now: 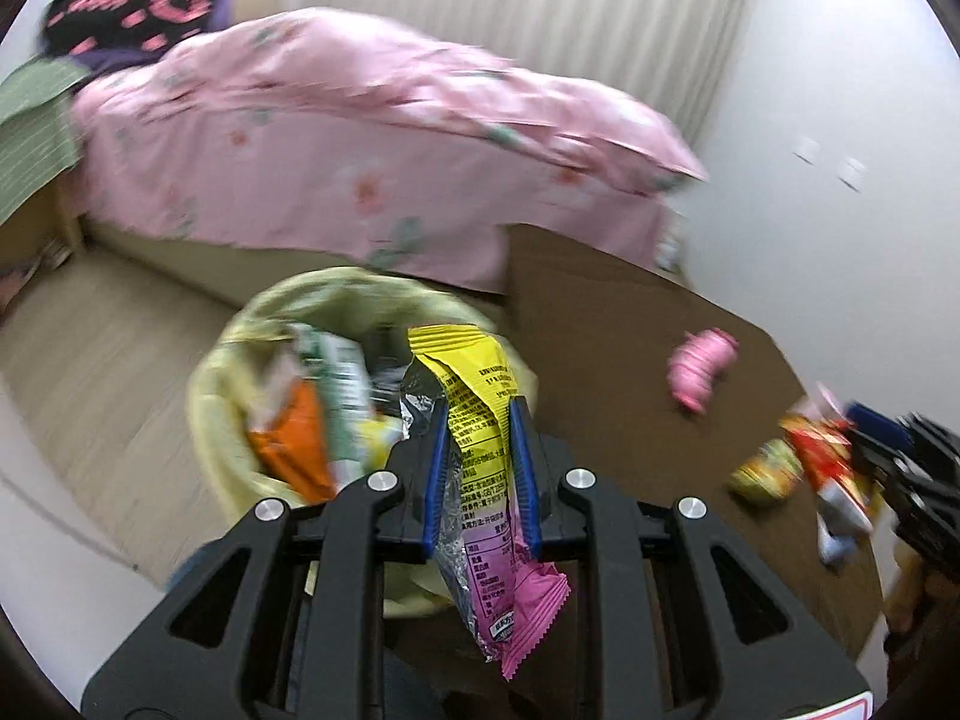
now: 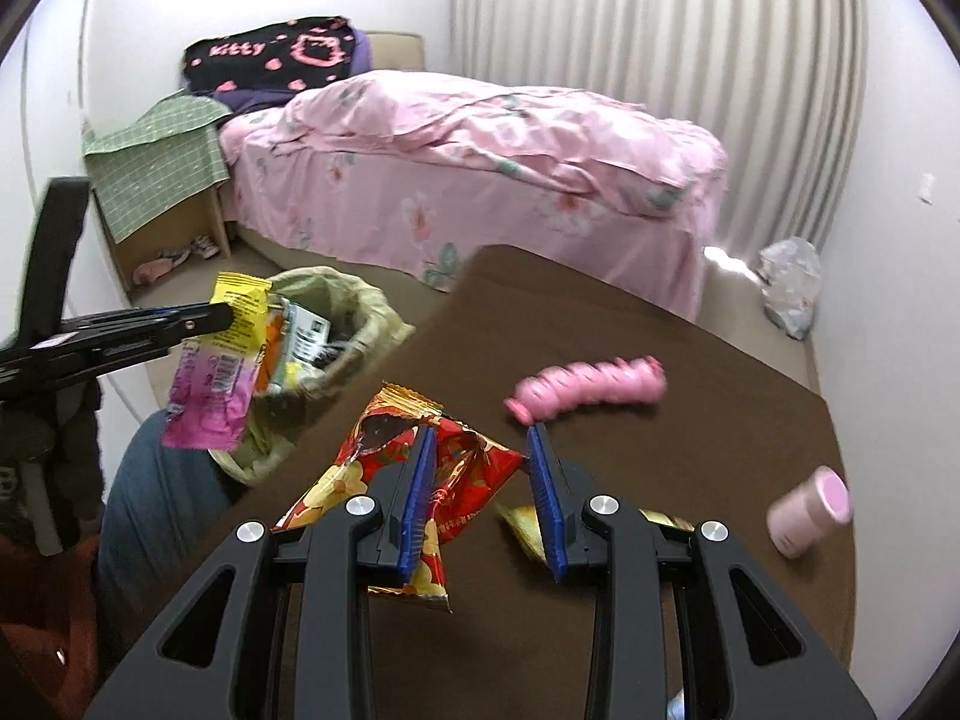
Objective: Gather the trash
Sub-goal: 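Carry both wrappers over the bin and release them with both tools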
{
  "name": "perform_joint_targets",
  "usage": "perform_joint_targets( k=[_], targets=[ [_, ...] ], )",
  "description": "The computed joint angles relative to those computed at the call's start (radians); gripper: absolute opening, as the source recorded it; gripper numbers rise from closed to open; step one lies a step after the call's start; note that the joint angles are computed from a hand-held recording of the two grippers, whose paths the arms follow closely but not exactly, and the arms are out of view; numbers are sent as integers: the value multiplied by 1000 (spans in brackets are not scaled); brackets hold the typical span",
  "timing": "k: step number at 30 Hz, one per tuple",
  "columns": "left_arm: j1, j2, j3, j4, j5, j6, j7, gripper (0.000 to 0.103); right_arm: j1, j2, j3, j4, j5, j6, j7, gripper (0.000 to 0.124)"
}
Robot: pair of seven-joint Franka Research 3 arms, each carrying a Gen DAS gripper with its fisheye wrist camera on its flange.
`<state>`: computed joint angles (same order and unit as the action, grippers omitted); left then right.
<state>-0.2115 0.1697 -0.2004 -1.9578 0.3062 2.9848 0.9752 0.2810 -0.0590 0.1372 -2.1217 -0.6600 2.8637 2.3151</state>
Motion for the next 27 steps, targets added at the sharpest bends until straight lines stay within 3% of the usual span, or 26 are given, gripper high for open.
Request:
perform_joint_targets(
  k=[7,13,22,27],
  targets=[
    [-29,87,115,94,136,-23,-227,19,54,285,-8,328,226,-37,-314,30],
    [12,180,77,184,89,-62,-206,19,96,528,-6,638,348,-173,-561,30],
    [27,241,70,235,49,-96,-184,19,158,722,-65,912,491,-277,-724,30],
    [33,262,61,256,24,-104,-162,19,191,778,-108,996,561,-307,-783,30]
  ],
)
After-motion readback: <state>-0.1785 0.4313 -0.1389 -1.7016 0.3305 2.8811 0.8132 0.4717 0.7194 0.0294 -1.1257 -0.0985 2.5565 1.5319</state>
